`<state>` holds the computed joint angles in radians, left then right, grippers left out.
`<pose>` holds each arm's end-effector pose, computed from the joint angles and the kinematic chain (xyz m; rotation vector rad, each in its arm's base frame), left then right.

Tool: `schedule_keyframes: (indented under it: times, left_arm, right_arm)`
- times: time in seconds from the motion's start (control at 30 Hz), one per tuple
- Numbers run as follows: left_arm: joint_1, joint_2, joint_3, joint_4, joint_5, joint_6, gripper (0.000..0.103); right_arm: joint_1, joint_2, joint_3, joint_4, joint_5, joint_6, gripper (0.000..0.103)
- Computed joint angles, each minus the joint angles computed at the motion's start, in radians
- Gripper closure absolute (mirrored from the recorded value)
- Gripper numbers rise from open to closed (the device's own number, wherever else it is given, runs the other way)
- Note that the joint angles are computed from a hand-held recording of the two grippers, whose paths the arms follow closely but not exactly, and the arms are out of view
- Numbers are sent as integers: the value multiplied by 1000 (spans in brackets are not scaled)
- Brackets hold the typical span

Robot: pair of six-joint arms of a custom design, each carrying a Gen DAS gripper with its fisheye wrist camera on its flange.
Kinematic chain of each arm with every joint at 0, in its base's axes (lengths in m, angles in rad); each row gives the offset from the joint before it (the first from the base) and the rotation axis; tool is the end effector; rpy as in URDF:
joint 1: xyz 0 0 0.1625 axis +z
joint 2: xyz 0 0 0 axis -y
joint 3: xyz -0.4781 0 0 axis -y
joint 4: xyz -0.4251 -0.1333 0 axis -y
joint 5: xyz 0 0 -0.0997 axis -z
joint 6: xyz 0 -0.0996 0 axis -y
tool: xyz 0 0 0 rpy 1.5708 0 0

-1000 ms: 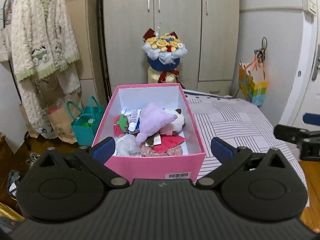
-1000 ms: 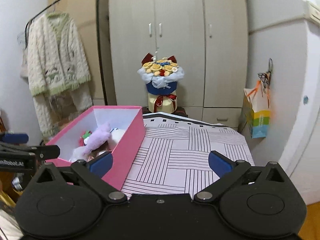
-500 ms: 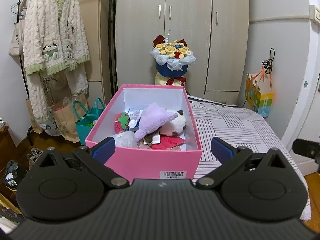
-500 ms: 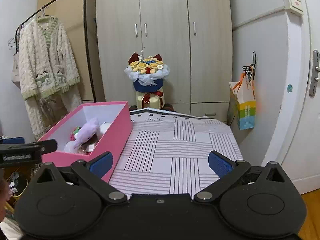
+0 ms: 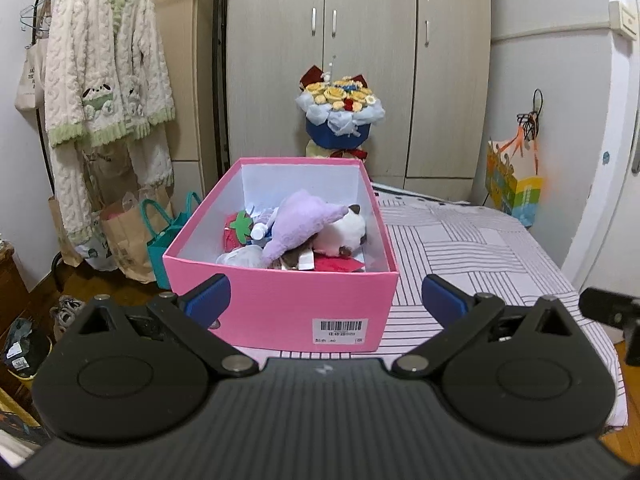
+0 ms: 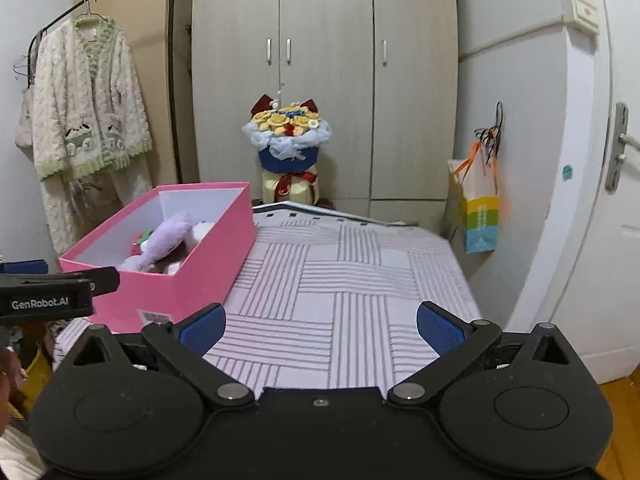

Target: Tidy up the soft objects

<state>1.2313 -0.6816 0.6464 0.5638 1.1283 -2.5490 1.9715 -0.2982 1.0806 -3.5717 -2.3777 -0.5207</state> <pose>-0.1083 -0.8351 0.3472 0.7694 2.1916 -1.2464 0.3910 -0.7657 0.0731 0.3468 -2.0059 1.3090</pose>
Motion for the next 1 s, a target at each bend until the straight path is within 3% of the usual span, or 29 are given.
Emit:
schedule_keyframes:
  times: [0.23,0.7,0.9,1.0]
  left_arm:
    - [-6,-49,84,-79,6,42,0]
    - [-9,-68,118,-116,-15,65,0]
    - [-10,-68,125,-97,-16,85,0]
    - [-12,-74,142,-108,-14,94,0]
  right_arm:
    - [16,21,-25,-60,-39,-74,0]
    - [26,43,-44,-120,-75,-121,0]
    - [26,100,-133,-172,-121,-219,0]
    - [24,110,-149,-172,-129,-229,0]
